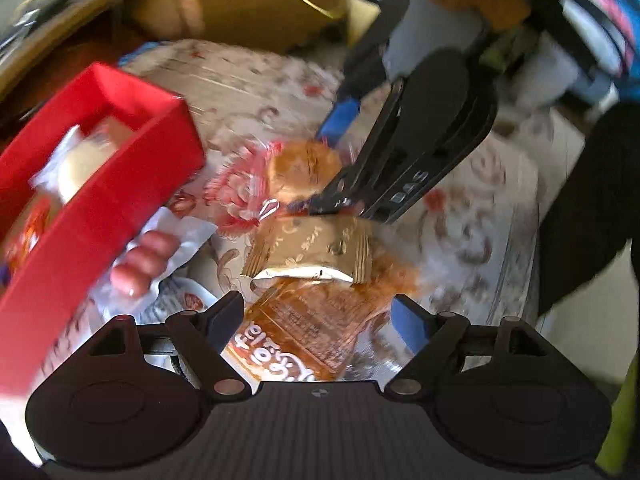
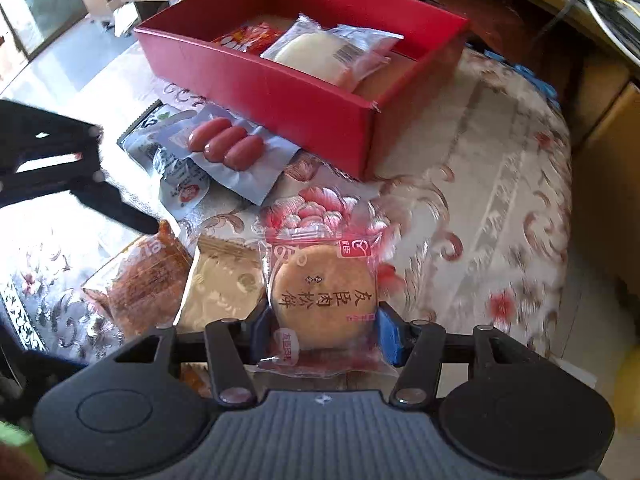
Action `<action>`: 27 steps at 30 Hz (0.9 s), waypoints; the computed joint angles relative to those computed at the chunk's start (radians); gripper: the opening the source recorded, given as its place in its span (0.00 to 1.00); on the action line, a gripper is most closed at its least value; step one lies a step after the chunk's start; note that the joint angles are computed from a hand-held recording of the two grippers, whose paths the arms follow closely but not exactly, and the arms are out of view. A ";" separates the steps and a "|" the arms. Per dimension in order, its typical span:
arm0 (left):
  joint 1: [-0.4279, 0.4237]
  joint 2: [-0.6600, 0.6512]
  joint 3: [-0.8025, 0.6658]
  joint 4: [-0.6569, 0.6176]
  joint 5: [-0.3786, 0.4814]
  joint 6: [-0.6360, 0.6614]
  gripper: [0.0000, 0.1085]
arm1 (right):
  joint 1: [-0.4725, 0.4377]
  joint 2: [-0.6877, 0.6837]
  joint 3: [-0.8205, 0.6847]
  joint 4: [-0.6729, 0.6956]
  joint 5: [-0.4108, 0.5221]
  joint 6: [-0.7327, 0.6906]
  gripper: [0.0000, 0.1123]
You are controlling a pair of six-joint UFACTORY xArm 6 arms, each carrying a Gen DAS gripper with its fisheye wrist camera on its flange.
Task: Organize snacks
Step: 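Grasp the round pastry pack with the right tool while the left tool reaches toward the brown pastry packs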
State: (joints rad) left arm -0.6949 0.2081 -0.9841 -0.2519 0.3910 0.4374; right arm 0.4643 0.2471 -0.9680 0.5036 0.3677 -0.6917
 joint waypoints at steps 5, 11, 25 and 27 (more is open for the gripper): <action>0.016 0.086 -0.083 0.074 0.102 0.056 0.88 | -0.002 -0.001 0.004 0.052 -0.002 -0.028 0.40; -0.012 0.063 -0.038 0.049 0.043 -0.004 0.80 | 0.005 0.006 0.001 0.052 -0.015 -0.020 0.43; -0.075 -0.020 0.074 0.011 -0.036 -0.259 0.81 | 0.030 0.004 0.014 -0.084 0.002 0.121 0.65; -0.082 0.009 0.048 0.060 -0.033 -0.278 0.87 | 0.024 -0.007 0.027 -0.084 -0.015 0.141 0.54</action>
State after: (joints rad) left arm -0.7773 0.2172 -0.9366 -0.1916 0.3584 0.1590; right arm 0.4878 0.2402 -0.9412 0.4195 0.3522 -0.5507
